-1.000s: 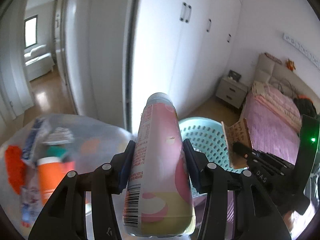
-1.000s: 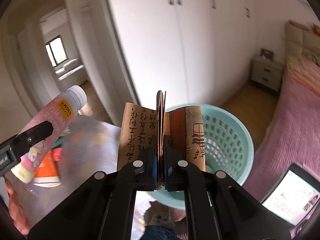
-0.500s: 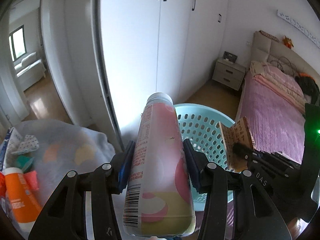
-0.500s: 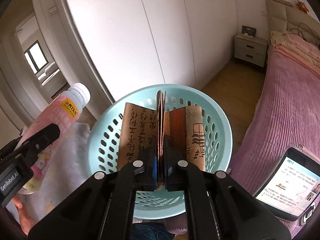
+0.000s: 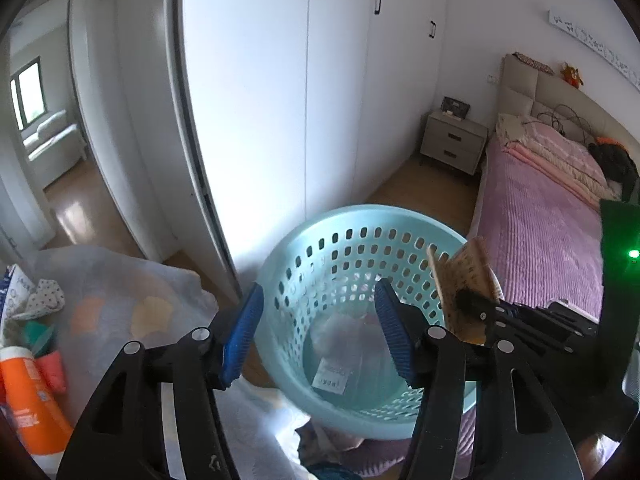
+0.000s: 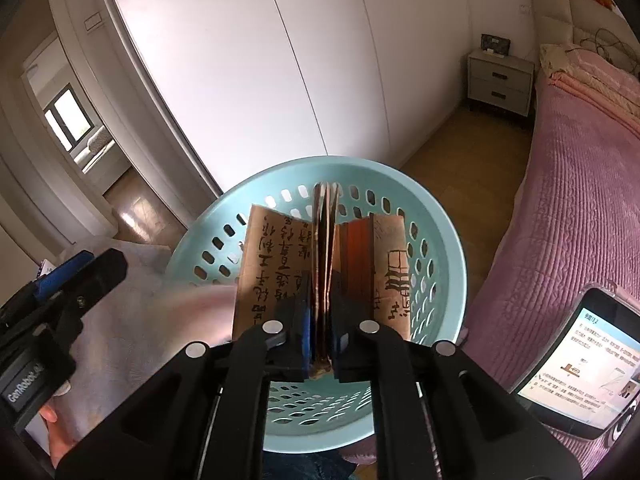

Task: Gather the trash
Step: 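Carry both items over the teal basket and open both tools to drop them, then grasp the red plastic bag with the left tool while the right tool grasps the orange paper cup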

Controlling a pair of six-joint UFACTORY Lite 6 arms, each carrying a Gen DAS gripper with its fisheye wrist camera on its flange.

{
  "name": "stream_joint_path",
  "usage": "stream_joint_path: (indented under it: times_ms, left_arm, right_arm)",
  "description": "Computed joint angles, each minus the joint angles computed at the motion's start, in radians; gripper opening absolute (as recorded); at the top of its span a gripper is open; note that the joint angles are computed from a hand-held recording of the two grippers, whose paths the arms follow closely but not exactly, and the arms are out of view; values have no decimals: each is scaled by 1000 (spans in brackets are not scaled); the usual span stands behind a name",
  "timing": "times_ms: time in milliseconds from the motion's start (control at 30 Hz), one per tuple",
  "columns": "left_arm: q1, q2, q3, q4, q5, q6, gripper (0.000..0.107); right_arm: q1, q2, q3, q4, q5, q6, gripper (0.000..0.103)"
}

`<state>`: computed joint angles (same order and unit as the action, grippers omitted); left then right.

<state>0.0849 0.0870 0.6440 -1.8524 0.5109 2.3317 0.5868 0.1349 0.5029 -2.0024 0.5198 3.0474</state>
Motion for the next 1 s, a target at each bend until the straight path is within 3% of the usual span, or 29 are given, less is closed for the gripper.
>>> stream_joint_path:
  times_ms: [133,200,233,367,567,767,1000]
  left_arm:
    - [82,-17,3,89,39,-60,56]
    - [142,-29,7,159,73,-100,57]
    - [164,-34,9,181,82,-113,57]
    - [289,-61,6,276,142,-161,58]
    - [518,-61,59,447,268,-254,61]
    - [767,69,269,577,402,-330,66]
    - [942,425,760,654,452,-512,75]
  right_arm:
    - [1,-14,-9,-12,0,22,15]
    - [5,-25,-14,-9,3,27,34]
    - [9,-31,-16,3,3,22,37]
    - [54,-71,-19,54,13,-6,38]
    - [190,-54,97,248,58,-201,38]
    - [310,71,334,369,78,-382,38]
    - [404,397,782,501,49,-646,46]
